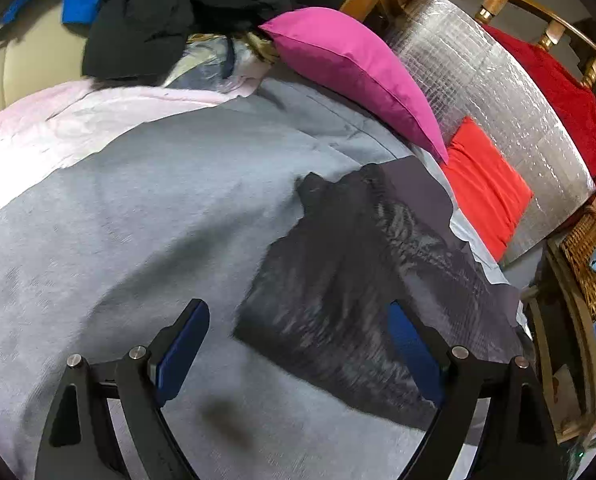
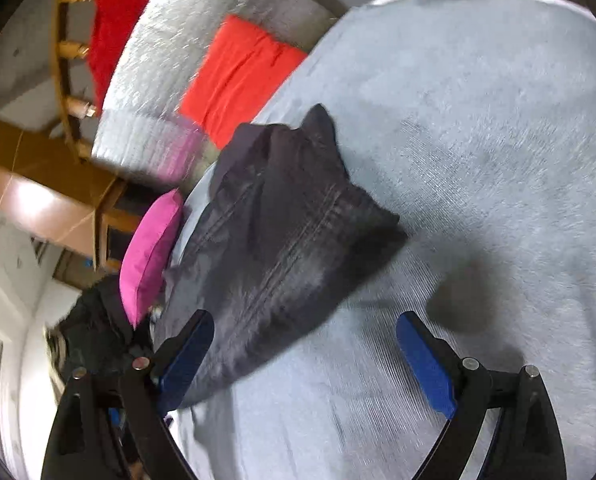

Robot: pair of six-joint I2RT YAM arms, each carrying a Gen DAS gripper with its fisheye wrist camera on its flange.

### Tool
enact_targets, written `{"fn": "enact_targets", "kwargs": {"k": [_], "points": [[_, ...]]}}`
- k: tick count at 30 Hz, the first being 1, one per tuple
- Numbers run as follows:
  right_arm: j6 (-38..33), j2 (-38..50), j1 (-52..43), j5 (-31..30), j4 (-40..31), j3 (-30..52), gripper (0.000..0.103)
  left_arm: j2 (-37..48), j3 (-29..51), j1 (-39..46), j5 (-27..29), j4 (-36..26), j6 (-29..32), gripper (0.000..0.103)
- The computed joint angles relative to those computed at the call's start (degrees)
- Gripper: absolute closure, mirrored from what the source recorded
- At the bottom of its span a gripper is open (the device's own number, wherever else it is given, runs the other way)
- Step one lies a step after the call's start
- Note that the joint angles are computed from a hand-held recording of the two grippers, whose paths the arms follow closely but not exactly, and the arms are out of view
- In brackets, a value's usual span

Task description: Fold large clothes

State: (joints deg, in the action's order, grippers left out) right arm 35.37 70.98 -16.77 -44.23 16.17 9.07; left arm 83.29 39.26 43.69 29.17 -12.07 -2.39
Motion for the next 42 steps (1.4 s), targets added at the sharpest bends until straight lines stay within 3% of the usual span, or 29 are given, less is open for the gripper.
{"fn": "enact_targets", "kwargs": {"k": [5,10,14,19,22,25,28,34,38,42], "points": [[8.08,10.85,6.1,5.27,10.35,4.04,0.008,3.25,1.44,-4.36,-4.83,2.19,-1.36,0.012],[8.91,13.84,7.64,7.64,10.64,6.29,0.009,7.08,3.39,-4.49,-5.79,2.73,-2.08,0.012],[3.86,11.38,6.36,6.3,4.22,7.54,0.009,7.21,5.31,-0.87,-2.84,-1.21,0.61,0.012],[-17.56,-1.27,-2.5,7.0,-16.86,10.15,0.009,6.05,9.19,6.04,-2.32,-2.39,10.43,0.012],[-24.86,-1.75,-3.77,8.82,-22.58,17.14,0.009,10.27,18.17,2.65,-1.03,-6.23,15.26,0.012],[-29.12,3.55,1.54,11.5,-23.18,25.19,0.009,16.45,27.99,-3.54,-0.54,-10.67,19.3,0.012],[-30.2,13.47,6.32,12.38,-23.88,35.8,0.009,23.67,37.95,-10.95,-5.07,-12.98,20.22,0.012],[-33.13,34.5,12.94,14.73,-32.41,60.44,0.009,40.42,58.51,-19.62,-9.68,-21.88,21.12,0.012],[-36.85,45.23,16.12,16.48,-39.31,74.07,0.009,43.69,61.57,-20.7,-6.62,-23.36,21.56,0.012],[-37.55,51.6,17.39,18.05,-41.07,81.35,0.009,45.78,63.44,-20.88,-5.6,-23.97,22.87,0.012]]}}
